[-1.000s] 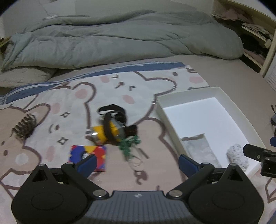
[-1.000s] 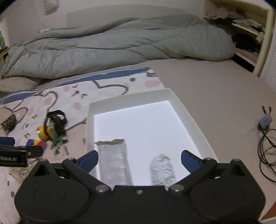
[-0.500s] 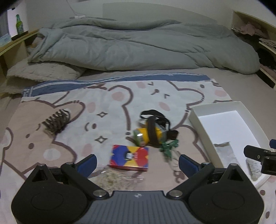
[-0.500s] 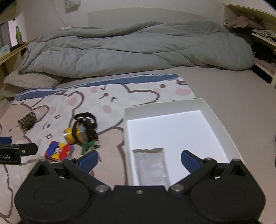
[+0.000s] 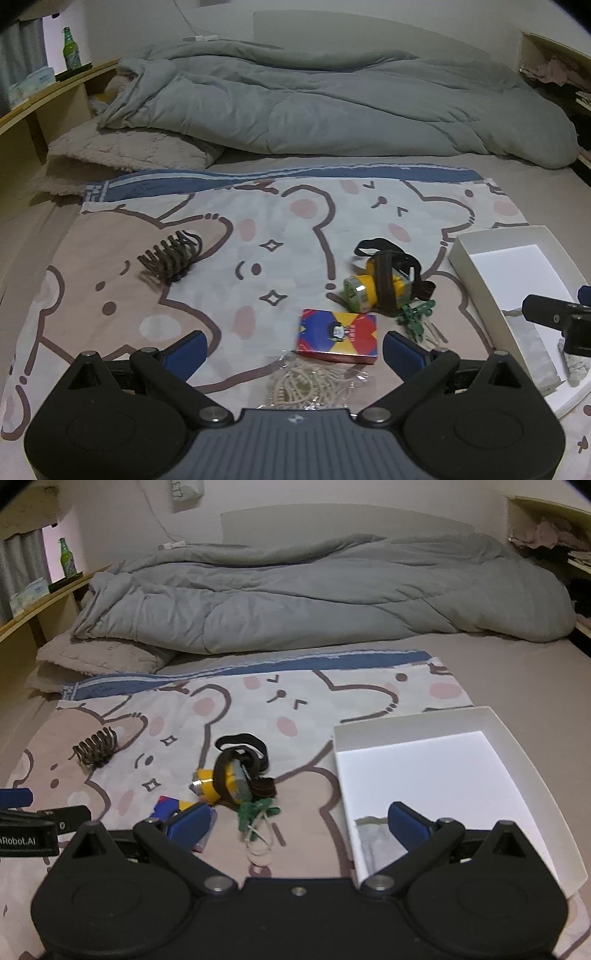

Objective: Organize objects
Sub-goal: 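Move both grippers back toward the remaining items on the bed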

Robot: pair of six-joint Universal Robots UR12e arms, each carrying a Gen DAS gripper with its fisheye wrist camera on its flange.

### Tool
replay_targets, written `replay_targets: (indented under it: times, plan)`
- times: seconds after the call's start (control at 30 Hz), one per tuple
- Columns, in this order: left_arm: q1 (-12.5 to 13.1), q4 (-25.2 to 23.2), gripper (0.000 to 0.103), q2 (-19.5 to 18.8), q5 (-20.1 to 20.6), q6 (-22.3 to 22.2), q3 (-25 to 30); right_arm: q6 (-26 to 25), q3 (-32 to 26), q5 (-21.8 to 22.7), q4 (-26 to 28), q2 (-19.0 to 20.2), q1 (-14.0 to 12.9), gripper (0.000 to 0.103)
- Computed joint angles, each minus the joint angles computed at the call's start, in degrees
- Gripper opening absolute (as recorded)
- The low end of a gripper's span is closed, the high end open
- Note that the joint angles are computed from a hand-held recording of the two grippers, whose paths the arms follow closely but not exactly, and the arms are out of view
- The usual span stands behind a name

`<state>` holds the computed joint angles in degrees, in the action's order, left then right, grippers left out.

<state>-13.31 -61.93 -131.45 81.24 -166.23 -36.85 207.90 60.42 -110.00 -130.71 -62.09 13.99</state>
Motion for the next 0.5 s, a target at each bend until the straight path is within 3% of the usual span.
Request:
replay_targets:
  times: [0.37,0.5]
  plan:
    - [0.5,3.8,0.101,0.7,0.4,1.3,-2.2,-2.9,-1.6,0.9,-2.6,1.7,0.8,0.103]
    - [1.0,5.7,0.101,1.1,-1.4,1.5,-3.4,-2.6,-1.0,2.4,-4.0,1.6,0.7,0.103]
